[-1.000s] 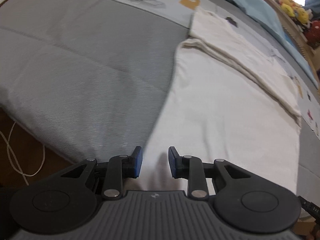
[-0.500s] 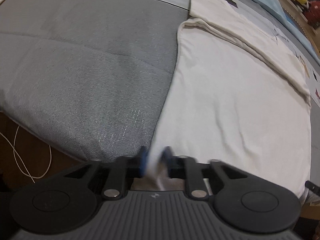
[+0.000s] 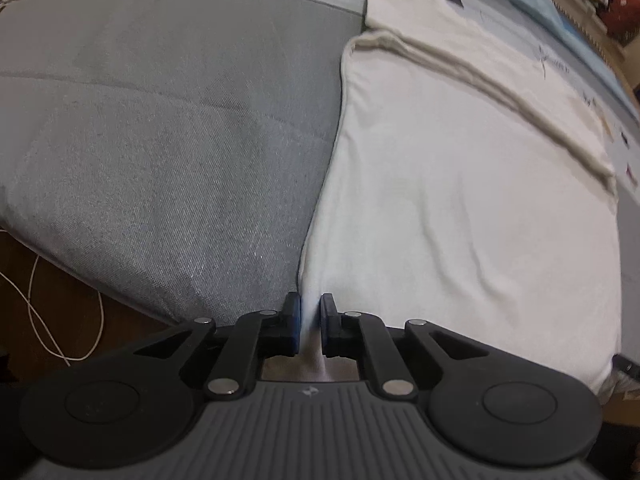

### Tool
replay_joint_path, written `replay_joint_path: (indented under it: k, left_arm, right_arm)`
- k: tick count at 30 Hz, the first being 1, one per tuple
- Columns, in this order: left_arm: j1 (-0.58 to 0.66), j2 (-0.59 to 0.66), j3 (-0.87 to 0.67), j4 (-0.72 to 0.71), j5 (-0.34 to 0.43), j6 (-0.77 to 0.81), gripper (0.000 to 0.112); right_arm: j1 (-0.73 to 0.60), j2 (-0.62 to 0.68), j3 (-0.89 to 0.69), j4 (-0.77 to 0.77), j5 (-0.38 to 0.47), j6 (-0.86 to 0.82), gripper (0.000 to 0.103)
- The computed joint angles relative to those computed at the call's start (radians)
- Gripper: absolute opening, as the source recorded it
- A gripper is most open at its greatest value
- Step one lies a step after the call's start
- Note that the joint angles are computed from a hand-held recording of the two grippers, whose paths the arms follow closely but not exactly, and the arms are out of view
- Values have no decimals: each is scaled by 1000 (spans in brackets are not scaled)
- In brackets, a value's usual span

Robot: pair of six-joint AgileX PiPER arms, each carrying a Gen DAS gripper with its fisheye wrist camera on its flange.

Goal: Fold small clothes
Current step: 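Lower both tools to the shirt's hem and close them on it, then lift the hem with both tools and fold it over toward the collar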

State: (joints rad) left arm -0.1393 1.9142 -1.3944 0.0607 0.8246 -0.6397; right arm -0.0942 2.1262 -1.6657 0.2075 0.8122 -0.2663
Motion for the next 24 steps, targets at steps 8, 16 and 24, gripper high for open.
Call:
replay_joint_path:
  k: [8, 16, 24]
  left_arm:
    - [-17, 17, -19, 26, 18, 4, 12]
    - [-7, 7, -7, 5, -33, 17, 6]
    - [-16, 33, -40, 0, 17, 51, 8]
  right_arm:
    - [6, 2, 1, -17, -5, -7, 6]
    - [-11, -9, 5, 46, -10, -31, 4]
    - [12, -9, 15, -32, 4, 6, 5]
